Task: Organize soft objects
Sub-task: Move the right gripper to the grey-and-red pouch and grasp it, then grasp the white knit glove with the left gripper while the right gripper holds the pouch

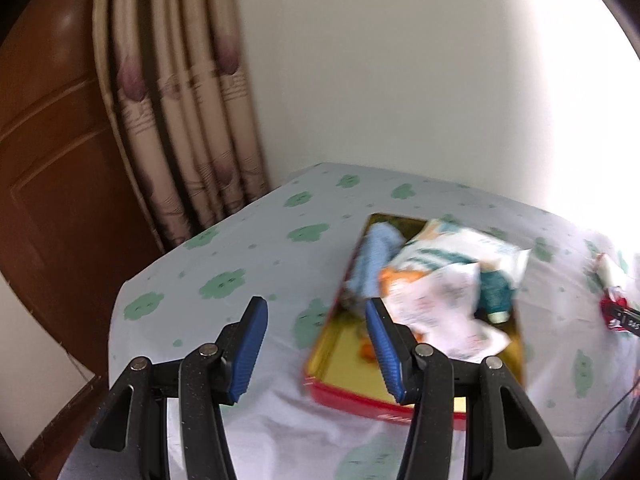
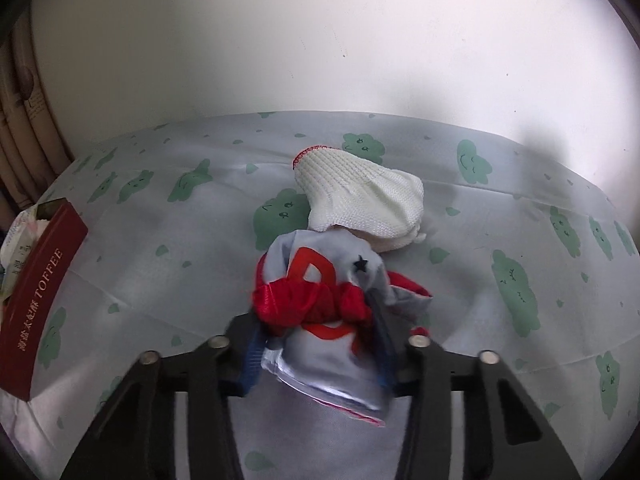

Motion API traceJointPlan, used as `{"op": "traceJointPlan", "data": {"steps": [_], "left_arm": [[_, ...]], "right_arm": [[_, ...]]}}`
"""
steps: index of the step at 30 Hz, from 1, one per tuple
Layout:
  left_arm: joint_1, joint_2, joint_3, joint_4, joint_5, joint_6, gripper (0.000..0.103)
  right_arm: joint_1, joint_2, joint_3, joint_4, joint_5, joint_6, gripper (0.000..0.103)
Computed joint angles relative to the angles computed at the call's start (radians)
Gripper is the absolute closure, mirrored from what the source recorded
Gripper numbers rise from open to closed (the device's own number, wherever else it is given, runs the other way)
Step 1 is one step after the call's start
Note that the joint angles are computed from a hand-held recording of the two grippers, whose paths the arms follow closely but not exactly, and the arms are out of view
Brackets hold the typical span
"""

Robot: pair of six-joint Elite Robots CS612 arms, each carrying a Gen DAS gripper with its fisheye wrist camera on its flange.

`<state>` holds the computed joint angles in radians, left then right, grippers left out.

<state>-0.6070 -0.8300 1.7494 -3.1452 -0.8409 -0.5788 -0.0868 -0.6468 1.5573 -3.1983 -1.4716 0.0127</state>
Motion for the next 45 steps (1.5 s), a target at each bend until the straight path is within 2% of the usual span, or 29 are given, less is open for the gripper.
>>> {"op": "traceJointPlan", "data": {"steps": [2, 6, 10, 12, 14, 15, 19, 22, 27, 33, 36, 42, 45], "left_arm": [[-0.008, 0.004, -0.021, -0.018, -0.028, 0.037, 0.051], [-0.024, 0.031, -0.088, -0.035, -0.101, 0.120, 0.051], [-0.037, 0.068, -0.174, -0.013, -0.239, 0.177, 0.051], [-0.048, 0.093, -0.227, 0.004, -0.286, 0.218, 0.051], [-0.058, 0.117, -0.278, 0.035, -0.327, 0.250, 0.051], [-0.062, 0.135, -0.317, 0.059, -0.374, 0.269, 0.051], [-0.072, 0.200, -0.447, 0.141, -0.473, 0.292, 0.051], [-0.072, 0.259, -0.571, 0.245, -0.596, 0.276, 0.051], [-0.063, 0.366, -0.776, 0.407, -0.740, 0.215, 0.050], [-0.053, 0.479, -0.979, 0.546, -0.810, 0.095, 0.049], [-0.052, 0.519, -1.045, 0.586, -0.821, 0.069, 0.049], [-0.061, 0.597, -1.184, 0.673, -0.789, 0.047, 0.049], [-0.067, 0.631, -1.247, 0.688, -0.769, 0.064, 0.049]], "right_arm": [[-0.006, -0.007, 0.012, -0.009, 0.017, -0.013, 0.072], [-0.018, -0.023, 0.049, -0.040, 0.027, -0.034, 0.076], [-0.039, -0.041, 0.091, -0.082, 0.022, -0.023, 0.077], [-0.051, -0.051, 0.110, -0.098, -0.002, -0.016, 0.077], [-0.064, -0.058, 0.125, -0.102, -0.017, -0.015, 0.077], [-0.072, -0.062, 0.134, -0.105, -0.028, -0.007, 0.077], [-0.092, -0.063, 0.159, -0.117, -0.043, -0.014, 0.077], [-0.099, -0.063, 0.172, -0.138, -0.029, -0.010, 0.077], [-0.106, -0.062, 0.171, -0.132, -0.004, -0.008, 0.077], [-0.117, -0.060, 0.169, -0.120, 0.042, 0.017, 0.076], [-0.118, -0.060, 0.167, -0.111, 0.050, 0.017, 0.076], [-0.127, -0.058, 0.163, -0.093, 0.087, 0.025, 0.075], [-0.130, -0.058, 0.162, -0.090, 0.096, 0.029, 0.074]]}}
